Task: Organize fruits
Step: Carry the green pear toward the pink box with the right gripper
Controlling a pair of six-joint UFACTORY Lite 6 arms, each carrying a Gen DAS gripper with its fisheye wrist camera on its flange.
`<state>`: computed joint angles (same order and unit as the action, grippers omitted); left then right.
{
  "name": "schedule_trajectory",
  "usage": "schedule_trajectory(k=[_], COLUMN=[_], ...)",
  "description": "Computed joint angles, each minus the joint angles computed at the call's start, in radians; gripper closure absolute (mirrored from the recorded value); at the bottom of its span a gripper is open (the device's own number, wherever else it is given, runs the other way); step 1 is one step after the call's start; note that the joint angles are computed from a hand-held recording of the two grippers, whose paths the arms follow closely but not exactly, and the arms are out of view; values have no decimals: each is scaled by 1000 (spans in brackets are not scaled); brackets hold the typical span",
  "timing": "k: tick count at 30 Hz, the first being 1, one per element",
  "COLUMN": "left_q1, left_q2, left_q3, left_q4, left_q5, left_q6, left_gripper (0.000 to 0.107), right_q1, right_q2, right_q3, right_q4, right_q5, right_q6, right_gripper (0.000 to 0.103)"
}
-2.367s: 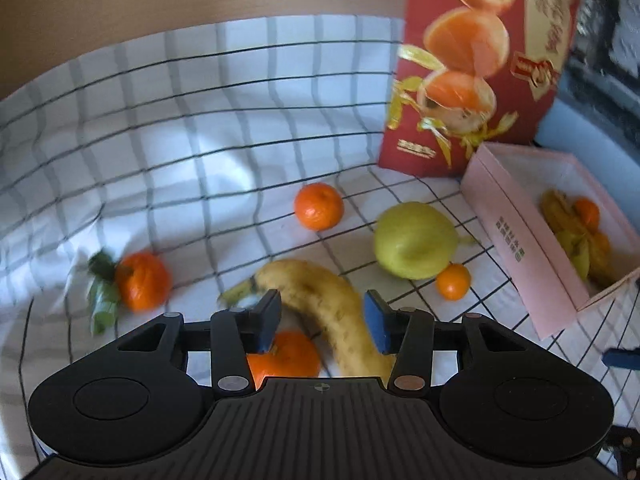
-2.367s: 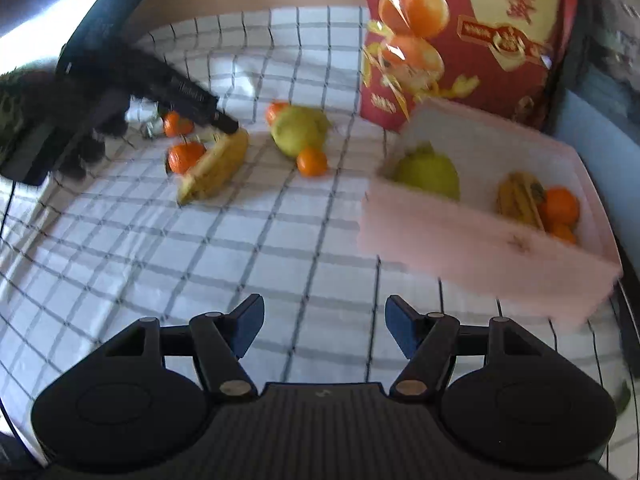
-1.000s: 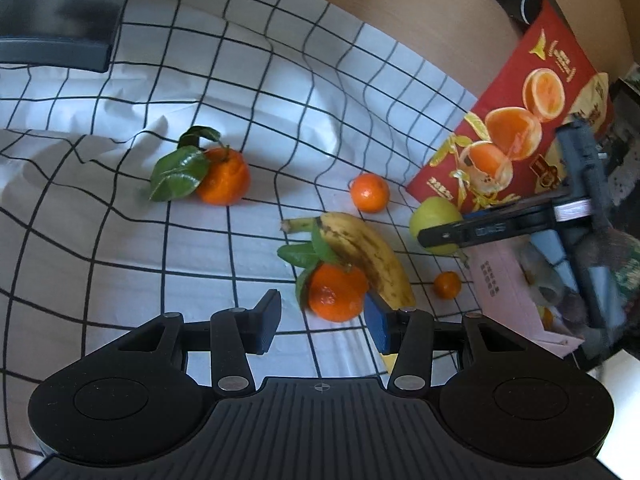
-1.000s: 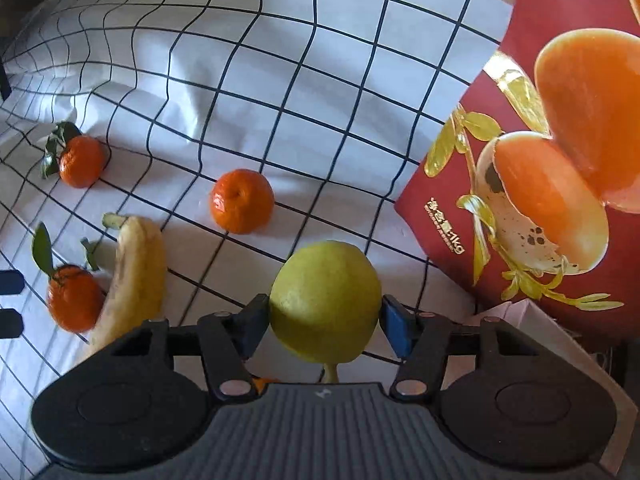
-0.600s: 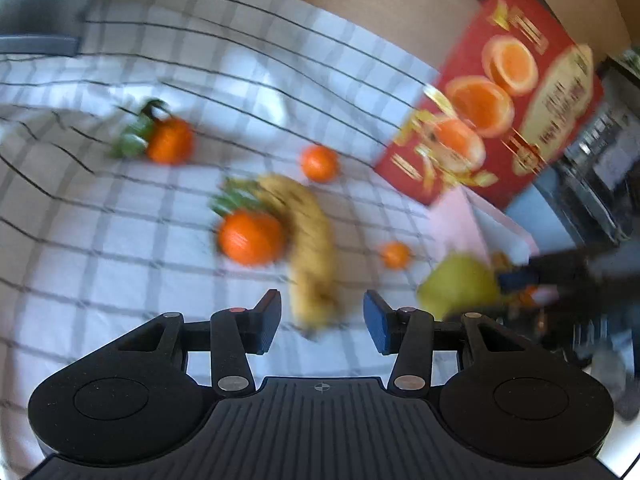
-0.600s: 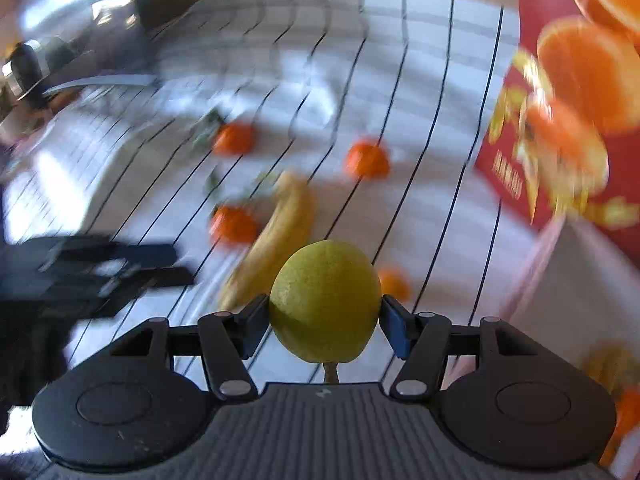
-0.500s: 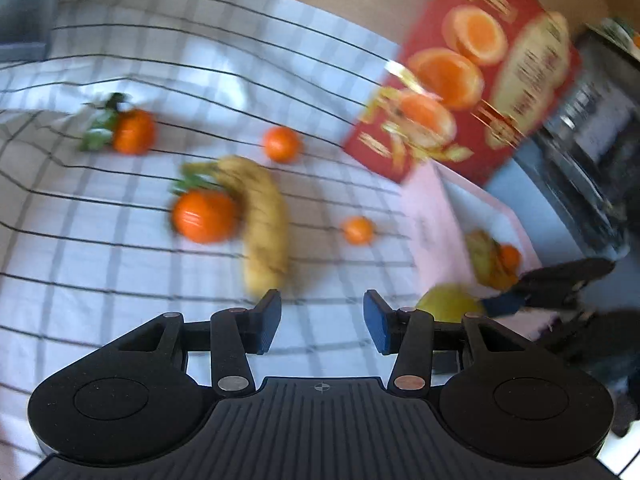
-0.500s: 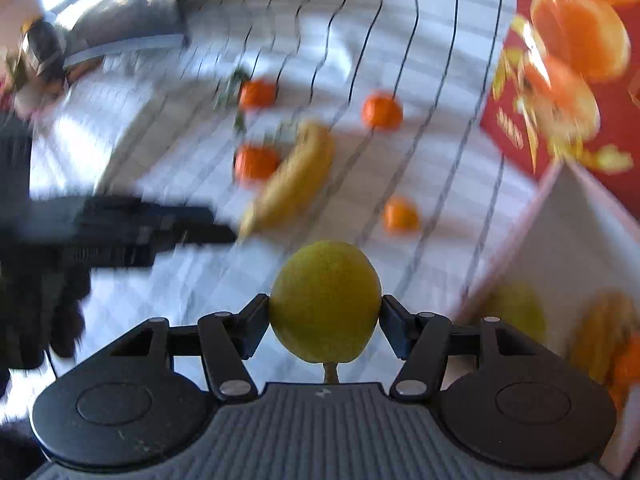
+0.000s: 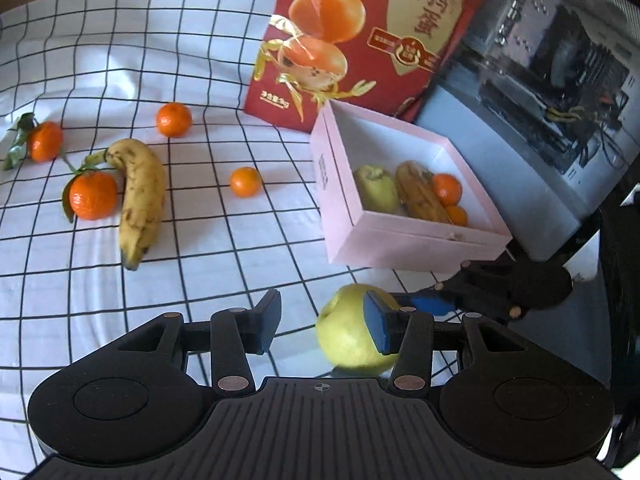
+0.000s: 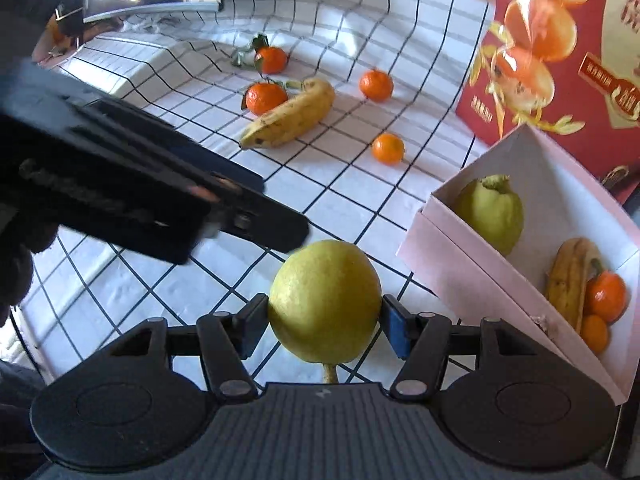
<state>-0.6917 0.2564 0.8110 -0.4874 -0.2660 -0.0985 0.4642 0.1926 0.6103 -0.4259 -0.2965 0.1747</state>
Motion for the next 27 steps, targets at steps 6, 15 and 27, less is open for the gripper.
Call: schedule_trajectory(k=[6,15,27], left_q1=[-49,-51,18], left_q2=[42,21,-5], left_q3=[58,44,-28], left_q4=[-306,-553,-487], left_q5=[-13,-34,-56], left_q6=[296,530,457], left_gripper=[54,57,62], right_q1=[-2,-60,27], right_q2=[40,8,-61], right_q3=[-157,-197,-151], right_q4=[255,60,172], right_q5=[-256,-299,-302], right_q6=[-169,83,4], right_gripper=[31,55,55])
